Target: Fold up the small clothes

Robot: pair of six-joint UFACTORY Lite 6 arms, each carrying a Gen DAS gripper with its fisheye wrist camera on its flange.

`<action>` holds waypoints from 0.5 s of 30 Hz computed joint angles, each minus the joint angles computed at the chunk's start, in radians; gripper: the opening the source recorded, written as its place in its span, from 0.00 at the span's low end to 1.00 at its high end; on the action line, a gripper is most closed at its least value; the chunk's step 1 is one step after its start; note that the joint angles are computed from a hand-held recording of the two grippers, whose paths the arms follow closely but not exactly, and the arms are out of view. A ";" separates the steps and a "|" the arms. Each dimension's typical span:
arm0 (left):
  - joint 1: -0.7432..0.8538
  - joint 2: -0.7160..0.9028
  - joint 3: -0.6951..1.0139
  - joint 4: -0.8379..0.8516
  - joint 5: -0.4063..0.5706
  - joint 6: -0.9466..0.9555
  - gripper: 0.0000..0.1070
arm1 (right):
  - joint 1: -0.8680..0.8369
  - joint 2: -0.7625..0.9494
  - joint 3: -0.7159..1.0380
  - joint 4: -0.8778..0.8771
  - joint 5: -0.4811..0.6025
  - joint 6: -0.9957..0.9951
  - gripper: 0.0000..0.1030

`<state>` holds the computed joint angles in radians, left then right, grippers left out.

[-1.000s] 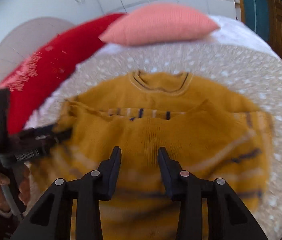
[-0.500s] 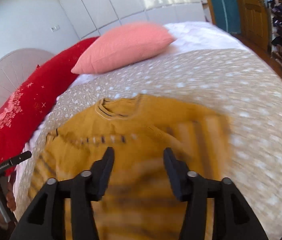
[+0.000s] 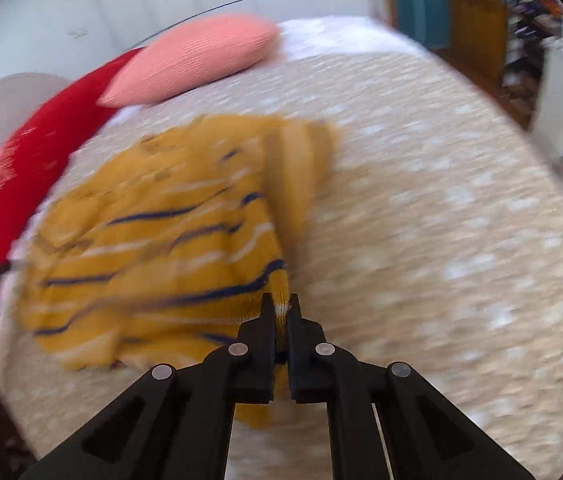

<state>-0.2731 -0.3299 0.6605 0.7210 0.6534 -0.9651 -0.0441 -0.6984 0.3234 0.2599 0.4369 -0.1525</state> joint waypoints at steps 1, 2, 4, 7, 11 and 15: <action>0.073 -0.068 -0.039 -0.105 -0.066 0.105 0.02 | -0.016 0.015 0.007 0.012 0.016 -0.016 0.05; 0.123 -0.115 -0.061 -0.209 -0.090 0.209 0.05 | -0.020 0.007 0.005 0.021 0.032 -0.019 0.13; 0.153 -0.243 -0.127 -0.341 -0.085 0.311 0.44 | 0.026 -0.093 -0.020 -0.075 0.064 0.100 0.22; -0.010 -0.435 -0.208 -0.280 -0.022 0.149 0.70 | 0.183 -0.255 -0.017 -0.339 0.151 0.414 0.32; -0.308 -0.481 -0.246 -0.062 0.005 -0.269 0.82 | 0.525 -0.256 0.065 -0.630 0.214 0.832 0.32; -0.416 -0.330 -0.275 0.179 -0.156 -0.688 0.88 | 0.755 0.038 0.221 -0.763 0.110 1.057 0.32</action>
<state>-0.6894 -0.6598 0.3854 0.8997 0.4974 -1.6529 0.7105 -0.6599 0.5441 -0.5031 0.5471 0.9043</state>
